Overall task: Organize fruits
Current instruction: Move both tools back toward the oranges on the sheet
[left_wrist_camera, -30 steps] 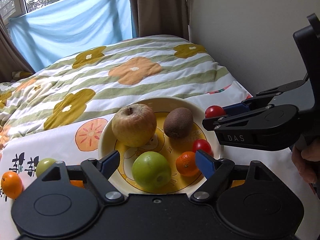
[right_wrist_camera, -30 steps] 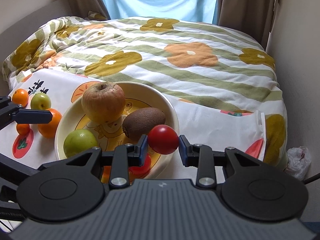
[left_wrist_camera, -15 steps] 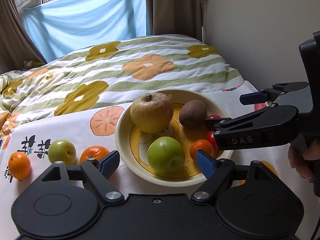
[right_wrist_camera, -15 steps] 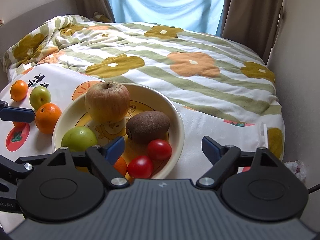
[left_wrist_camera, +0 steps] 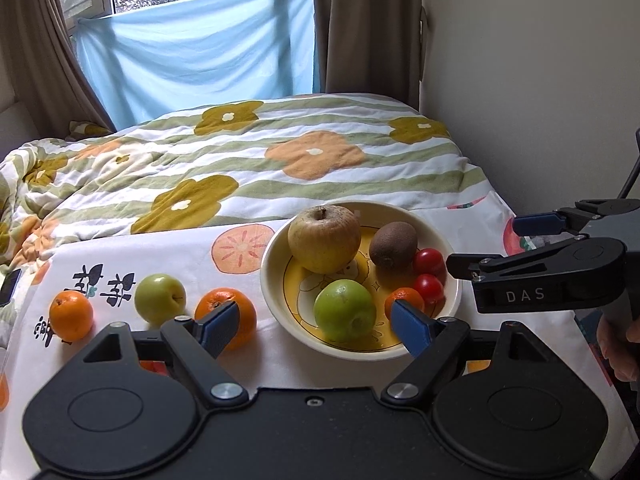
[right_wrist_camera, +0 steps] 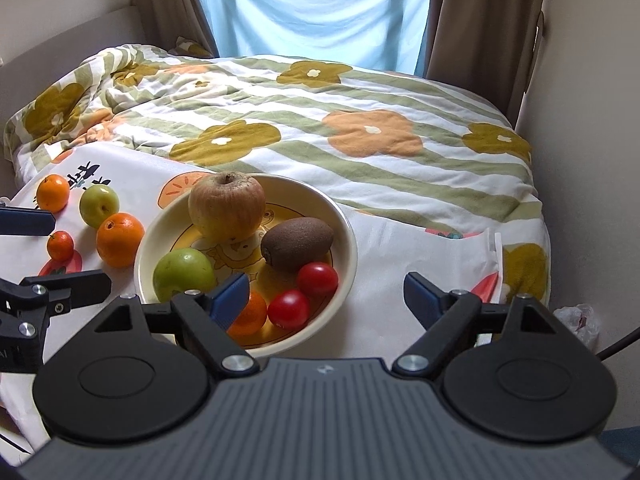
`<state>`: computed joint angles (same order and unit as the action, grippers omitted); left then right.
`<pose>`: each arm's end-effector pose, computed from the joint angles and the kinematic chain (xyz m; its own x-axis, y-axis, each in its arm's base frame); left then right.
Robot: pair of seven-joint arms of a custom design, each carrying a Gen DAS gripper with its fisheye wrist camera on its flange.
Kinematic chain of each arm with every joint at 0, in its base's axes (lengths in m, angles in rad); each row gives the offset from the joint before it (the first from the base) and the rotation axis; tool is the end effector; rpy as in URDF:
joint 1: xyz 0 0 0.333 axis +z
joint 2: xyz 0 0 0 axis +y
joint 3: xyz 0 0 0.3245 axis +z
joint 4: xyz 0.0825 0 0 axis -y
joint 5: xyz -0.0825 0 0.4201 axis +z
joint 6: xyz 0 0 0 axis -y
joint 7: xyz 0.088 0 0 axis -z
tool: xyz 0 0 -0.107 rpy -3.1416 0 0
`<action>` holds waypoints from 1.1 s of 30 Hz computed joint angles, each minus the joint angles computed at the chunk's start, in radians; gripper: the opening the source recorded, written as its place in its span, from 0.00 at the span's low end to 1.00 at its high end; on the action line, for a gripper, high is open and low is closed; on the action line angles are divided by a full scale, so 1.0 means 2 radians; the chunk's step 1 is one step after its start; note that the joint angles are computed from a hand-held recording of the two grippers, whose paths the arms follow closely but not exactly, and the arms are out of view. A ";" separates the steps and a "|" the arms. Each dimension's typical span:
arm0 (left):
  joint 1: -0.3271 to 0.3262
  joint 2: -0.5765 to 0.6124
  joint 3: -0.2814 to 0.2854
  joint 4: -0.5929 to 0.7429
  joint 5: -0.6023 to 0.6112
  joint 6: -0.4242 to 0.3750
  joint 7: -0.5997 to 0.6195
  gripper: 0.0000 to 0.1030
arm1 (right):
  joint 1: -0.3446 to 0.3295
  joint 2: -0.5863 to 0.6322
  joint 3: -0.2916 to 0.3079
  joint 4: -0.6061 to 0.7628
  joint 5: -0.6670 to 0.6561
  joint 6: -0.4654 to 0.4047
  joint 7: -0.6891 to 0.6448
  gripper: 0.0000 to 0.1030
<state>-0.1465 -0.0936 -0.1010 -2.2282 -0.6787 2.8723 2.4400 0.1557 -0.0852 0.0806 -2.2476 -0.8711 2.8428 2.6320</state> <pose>0.5721 -0.1092 0.4785 -0.4894 -0.8710 -0.0423 -0.5890 0.3659 -0.7206 0.5491 0.1743 0.4537 -0.0737 -0.9972 0.0137 -0.6879 0.0408 -0.7247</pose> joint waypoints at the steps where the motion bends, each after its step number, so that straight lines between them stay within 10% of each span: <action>1: 0.000 -0.006 0.001 -0.004 -0.007 0.003 0.002 0.84 | 0.002 -0.006 0.001 -0.004 0.005 -0.001 -0.003 0.96; 19: -0.004 -0.070 0.080 -0.056 0.000 0.035 -0.002 0.94 | 0.033 -0.016 0.050 0.026 0.018 -0.038 0.045 1.00; 33: 0.067 0.018 0.098 0.045 -0.090 -0.103 0.189 0.94 | 0.126 0.076 0.033 0.139 0.004 -0.163 0.176 1.00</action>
<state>-0.0123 -0.0585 0.0954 -2.1380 -0.8591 2.6670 2.8174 0.4083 0.0670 0.1458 -1.9704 -0.8628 2.5168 2.9831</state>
